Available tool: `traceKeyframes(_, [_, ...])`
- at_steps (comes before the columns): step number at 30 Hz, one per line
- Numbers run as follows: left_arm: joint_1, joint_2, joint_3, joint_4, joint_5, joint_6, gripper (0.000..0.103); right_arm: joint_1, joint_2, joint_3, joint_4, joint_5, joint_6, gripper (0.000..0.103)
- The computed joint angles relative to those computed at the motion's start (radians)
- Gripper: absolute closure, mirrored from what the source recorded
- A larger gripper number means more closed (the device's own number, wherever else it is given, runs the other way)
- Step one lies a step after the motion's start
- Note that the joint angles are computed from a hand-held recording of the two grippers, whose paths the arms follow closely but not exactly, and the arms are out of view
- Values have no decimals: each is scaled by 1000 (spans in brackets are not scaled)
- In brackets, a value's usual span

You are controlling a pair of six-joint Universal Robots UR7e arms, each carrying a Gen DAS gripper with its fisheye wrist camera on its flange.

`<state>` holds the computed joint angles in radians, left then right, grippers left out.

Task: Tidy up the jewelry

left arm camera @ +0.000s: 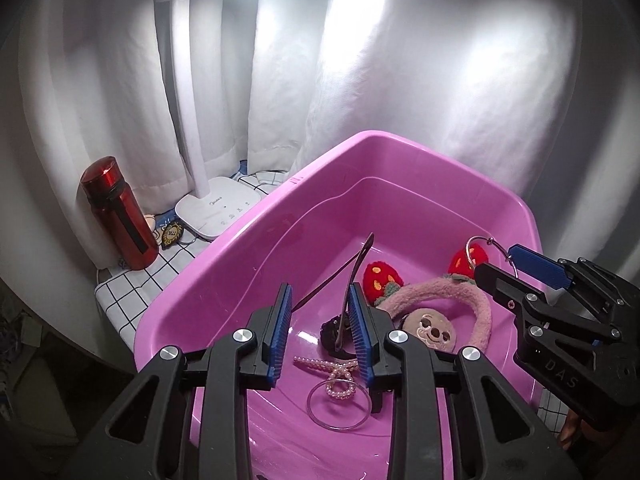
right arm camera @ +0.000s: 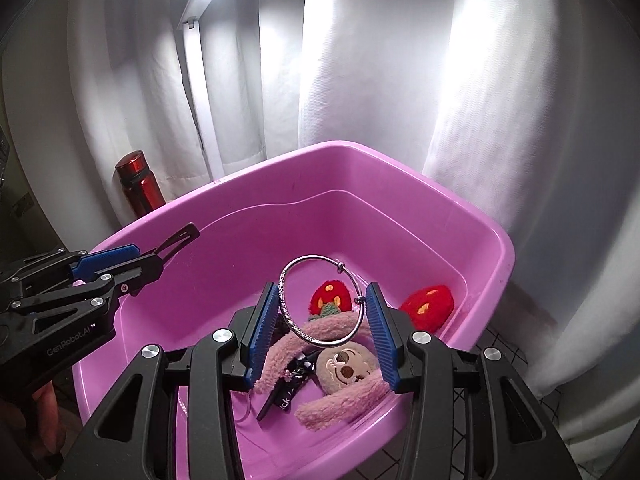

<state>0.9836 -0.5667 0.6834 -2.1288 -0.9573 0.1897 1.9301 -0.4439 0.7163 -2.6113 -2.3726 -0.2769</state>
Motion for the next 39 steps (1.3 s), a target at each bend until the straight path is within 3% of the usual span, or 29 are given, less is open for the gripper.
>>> traceKeyframes(8, [6, 17, -38, 54, -3, -21, 70, -1, 15, -38, 77, -31, 53, 57])
traceKeyframes(9, [7, 17, -40, 59, -5, -24, 70, 2, 19, -42, 68, -42, 45, 48])
traceKeyframes(10, [7, 17, -42, 63, -4, -27, 66, 4, 23, -45, 50, -51, 33, 39])
traceKeyframes(12, [8, 17, -45, 66, 1, -39, 45, 9, 28, -47, 19, -60, 12, 37])
traceKeyframes(13, [8, 14, -41, 57, 2, -43, 28, 10, 29, -49, 17, -63, 10, 36])
traceKeyframes(18, [5, 3, -29, 39, 7, -37, 12, 17, 30, -47, -4, -75, -1, 36])
traceKeyframes(39, [-11, -16, 13, 56, 96, -45, 8, 36, -19, 68, -115, -155, 8, 32])
